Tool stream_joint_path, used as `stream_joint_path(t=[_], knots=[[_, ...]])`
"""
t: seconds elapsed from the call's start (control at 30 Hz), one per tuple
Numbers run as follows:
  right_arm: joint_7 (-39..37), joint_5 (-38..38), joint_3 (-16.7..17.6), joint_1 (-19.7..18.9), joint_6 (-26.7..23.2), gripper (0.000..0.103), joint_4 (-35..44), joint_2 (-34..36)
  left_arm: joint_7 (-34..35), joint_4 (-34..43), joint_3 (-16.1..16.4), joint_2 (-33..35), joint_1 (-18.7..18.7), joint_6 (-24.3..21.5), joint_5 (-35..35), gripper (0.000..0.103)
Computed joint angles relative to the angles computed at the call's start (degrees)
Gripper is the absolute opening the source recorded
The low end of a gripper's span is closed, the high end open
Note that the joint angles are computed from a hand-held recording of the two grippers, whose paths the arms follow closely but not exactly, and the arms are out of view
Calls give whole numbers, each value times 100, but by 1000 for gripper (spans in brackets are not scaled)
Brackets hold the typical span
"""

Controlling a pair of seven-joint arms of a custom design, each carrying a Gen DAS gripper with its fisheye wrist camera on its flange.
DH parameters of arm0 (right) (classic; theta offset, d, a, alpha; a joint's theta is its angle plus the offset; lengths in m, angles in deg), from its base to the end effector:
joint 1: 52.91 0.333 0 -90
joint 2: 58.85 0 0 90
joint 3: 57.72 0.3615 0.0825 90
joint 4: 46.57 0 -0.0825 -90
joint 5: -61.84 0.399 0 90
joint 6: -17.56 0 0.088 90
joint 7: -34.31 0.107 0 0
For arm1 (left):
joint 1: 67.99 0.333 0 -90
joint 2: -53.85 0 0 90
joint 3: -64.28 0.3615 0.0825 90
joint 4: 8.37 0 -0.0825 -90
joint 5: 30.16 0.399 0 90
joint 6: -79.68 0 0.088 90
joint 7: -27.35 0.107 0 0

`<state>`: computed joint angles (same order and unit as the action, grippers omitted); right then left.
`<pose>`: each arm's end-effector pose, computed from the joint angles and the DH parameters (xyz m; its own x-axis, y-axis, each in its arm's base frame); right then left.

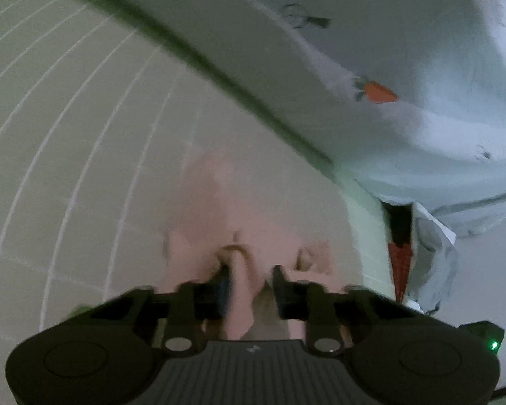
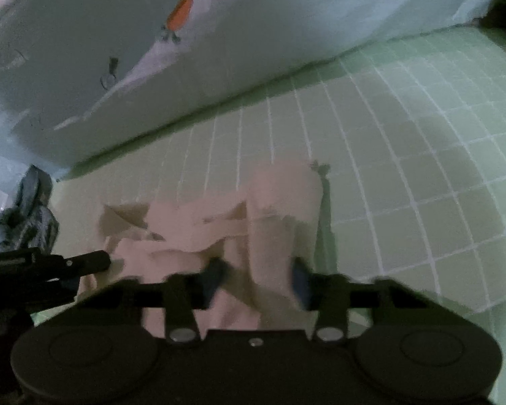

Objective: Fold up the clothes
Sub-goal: 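Grasp the folded sweater bundle with both grippers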

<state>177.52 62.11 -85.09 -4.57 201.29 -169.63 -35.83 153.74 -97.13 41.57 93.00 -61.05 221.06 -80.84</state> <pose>0.5924 0.2514 0.3437 -0.3039 -0.8642 -0.4010 -0.7004 0.4880 -0.5209 0.7544 -0.1471 0.3269 -0.2458 -0.6904 0.6804 -0.9308 -0.0280 -0.3646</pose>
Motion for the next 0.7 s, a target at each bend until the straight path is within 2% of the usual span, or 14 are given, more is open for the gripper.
stream_joint_path(t=[0.07, 0.17, 0.3, 0.33, 0.4, 0.43, 0.47, 0.5, 0.53, 0.57, 0.6, 0.63, 0.67, 0.7], knots=[[45, 15, -393, 355, 164, 8, -99, -12, 360, -86, -87, -116, 32, 110, -23, 6], [-48, 263, -1180, 1109, 424, 7, -264, -41, 927, -263, -225, -366, 127, 286, -245, 6], [-356, 695, -2004, 1883, 941, 7, -337, 77, 1656, -283, -407, -527, 271, 551, -1161, 5], [-406, 802, -2039, 1886, 1038, 7, -291, 148, 1750, -211, -359, -494, 160, 760, -1251, 5], [-445, 936, -1848, 1593, 1137, 7, -126, 292, 1464, -39, -48, -337, -292, 1363, -923, 7], [-438, 919, -1573, 1260, 1143, 7, 1, 379, 972, 29, 239, -256, -598, 1592, -452, 9], [-462, 804, -1173, 818, 1076, 8, 137, 431, 254, 101, 727, -185, -1026, 1653, 157, 13], [-352, 582, -911, 495, 926, 12, 276, 501, -518, 181, 1148, -89, -1385, 1673, 849, 14], [-569, 762, -760, 372, 458, 16, 438, 529, -925, 189, 1369, -61, -1557, 1639, 1170, 16], [-637, 816, -707, 313, -37, 16, 615, 585, -973, 110, 1390, -108, -1554, 1611, 1136, 25], [-598, 774, -645, 239, -288, 23, 717, 645, -1002, -30, 1210, -176, -1392, 1685, 1169, 39], [-433, 723, -751, 366, -220, 35, 625, 595, -944, -210, 1056, -278, -1242, 1785, 1106, 49], [-236, 708, -966, 607, -48, 63, 474, 571, -922, -391, 931, -386, -1111, 1866, 1069, 65], [-76, 724, -1183, 854, 90, 79, 334, 554, -901, -572, 798, -490, -965, 1925, 1022, 70]])
